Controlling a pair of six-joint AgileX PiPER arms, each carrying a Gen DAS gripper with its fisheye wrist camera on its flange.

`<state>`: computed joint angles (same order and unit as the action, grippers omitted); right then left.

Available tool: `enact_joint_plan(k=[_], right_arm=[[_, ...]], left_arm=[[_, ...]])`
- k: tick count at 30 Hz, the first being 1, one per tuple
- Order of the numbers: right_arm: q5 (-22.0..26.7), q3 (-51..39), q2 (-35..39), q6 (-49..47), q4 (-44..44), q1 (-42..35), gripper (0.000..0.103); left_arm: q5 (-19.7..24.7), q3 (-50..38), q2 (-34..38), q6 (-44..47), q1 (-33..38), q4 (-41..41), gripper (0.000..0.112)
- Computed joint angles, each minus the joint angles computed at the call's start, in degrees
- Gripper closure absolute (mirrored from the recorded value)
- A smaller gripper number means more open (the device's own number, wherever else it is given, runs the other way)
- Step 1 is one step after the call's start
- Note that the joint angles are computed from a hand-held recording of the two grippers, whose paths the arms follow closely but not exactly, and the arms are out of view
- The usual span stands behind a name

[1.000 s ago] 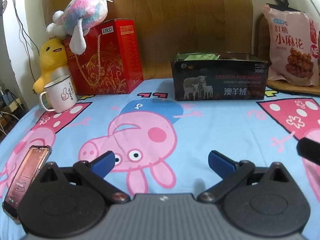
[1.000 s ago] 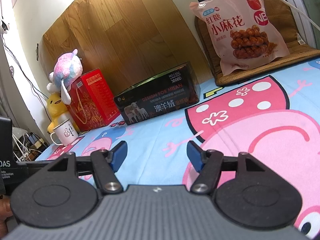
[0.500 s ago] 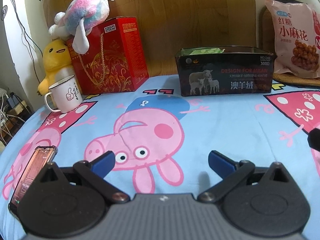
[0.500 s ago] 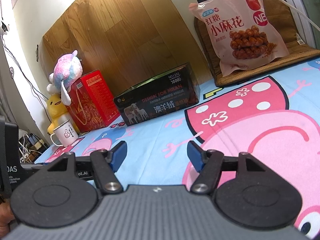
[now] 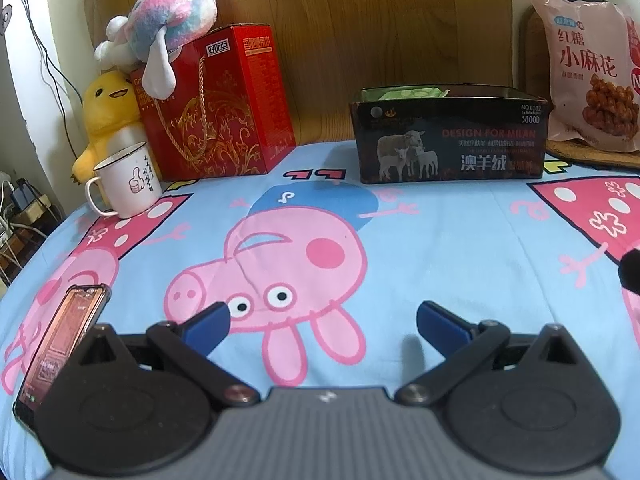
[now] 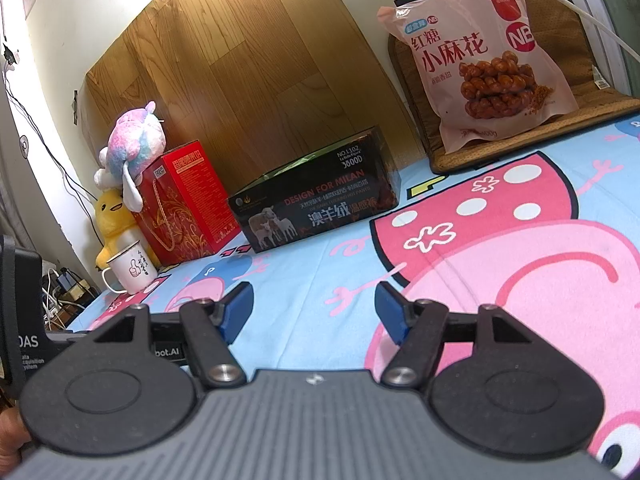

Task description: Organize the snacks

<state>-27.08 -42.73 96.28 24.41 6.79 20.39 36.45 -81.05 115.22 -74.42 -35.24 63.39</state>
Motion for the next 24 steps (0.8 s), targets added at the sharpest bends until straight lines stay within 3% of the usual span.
enact_joint_plan(k=[24], right_arm=[[-0.12,0.11,-0.06,0.06,0.01,0.04,0.033]], left_arm=[[-2.29,1.74,-1.56,-0.66,0.35,0.05,0.009]])
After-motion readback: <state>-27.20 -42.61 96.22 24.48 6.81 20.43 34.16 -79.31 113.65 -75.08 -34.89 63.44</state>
